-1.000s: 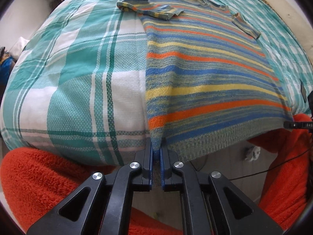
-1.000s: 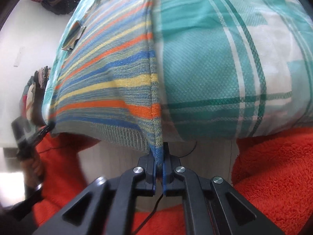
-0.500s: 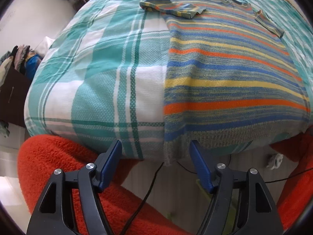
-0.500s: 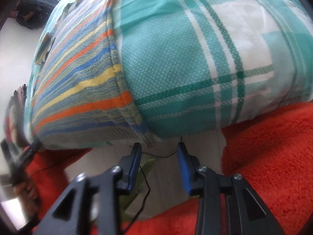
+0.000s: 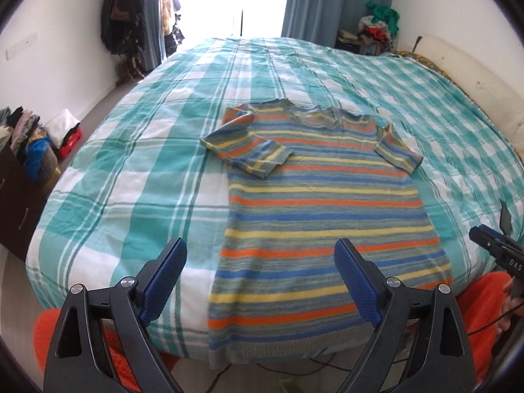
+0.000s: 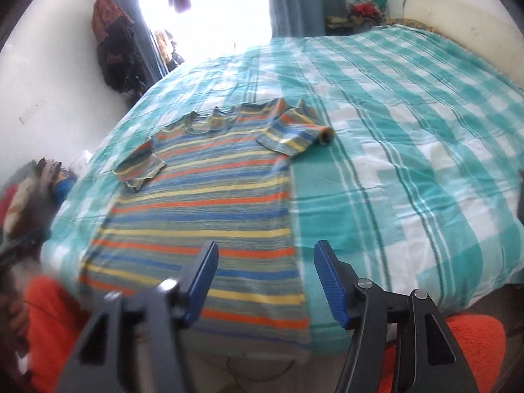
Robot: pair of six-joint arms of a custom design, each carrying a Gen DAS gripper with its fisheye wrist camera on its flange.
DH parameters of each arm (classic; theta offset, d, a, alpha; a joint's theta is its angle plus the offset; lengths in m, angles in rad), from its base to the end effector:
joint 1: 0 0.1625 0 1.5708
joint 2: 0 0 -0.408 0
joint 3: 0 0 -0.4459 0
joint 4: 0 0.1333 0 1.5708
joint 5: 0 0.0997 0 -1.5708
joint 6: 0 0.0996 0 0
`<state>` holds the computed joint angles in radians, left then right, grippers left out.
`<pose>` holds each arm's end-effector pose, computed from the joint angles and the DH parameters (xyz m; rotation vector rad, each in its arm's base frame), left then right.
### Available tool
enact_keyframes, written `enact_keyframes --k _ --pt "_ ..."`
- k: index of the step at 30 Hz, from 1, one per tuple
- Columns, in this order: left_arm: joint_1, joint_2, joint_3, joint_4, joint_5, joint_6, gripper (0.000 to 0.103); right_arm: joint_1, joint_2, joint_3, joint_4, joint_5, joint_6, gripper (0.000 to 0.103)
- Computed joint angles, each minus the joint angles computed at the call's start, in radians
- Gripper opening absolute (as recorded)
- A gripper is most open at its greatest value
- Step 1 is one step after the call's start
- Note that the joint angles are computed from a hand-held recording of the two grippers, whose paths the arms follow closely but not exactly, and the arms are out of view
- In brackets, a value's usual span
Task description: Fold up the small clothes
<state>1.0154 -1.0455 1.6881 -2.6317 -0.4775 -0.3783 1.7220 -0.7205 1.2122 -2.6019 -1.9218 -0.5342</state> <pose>-0.1655 -0.6873 0.2469 -0.0861 2.1557 -0.9916 0.2234 -0.8088 0.1921 0.7628 -2.5219 0.6253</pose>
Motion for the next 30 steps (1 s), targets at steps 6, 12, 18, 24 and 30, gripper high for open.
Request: enact_keyframes --k 6,12,18,24,30 --pt "0.058 0.068 -0.027 0.134 -0.055 -0.076 0.095 -0.004 0.048 0.074 -0.071 0.014 -0.125 0.061" --pt "0.066 0.041 0.035 0.224 -0.057 -0.155 0.096 -0.035 0.053 0.092 -0.016 -0.090 -0.116 0.061" --pt "0.038 0.018 0.076 0.086 -0.037 -0.132 0.096 -0.034 0.030 0.124 -0.122 -0.064 -0.137 0.061" --pt "0.010 0.040 0.081 -0.107 0.053 -0.004 0.096 -0.018 0.019 0.159 -0.209 -0.028 -0.230 0.062" --pt "0.021 0.035 0.075 -0.040 0.056 -0.054 0.096 -0.014 0.021 0.166 -0.206 -0.035 -0.252 0.062"
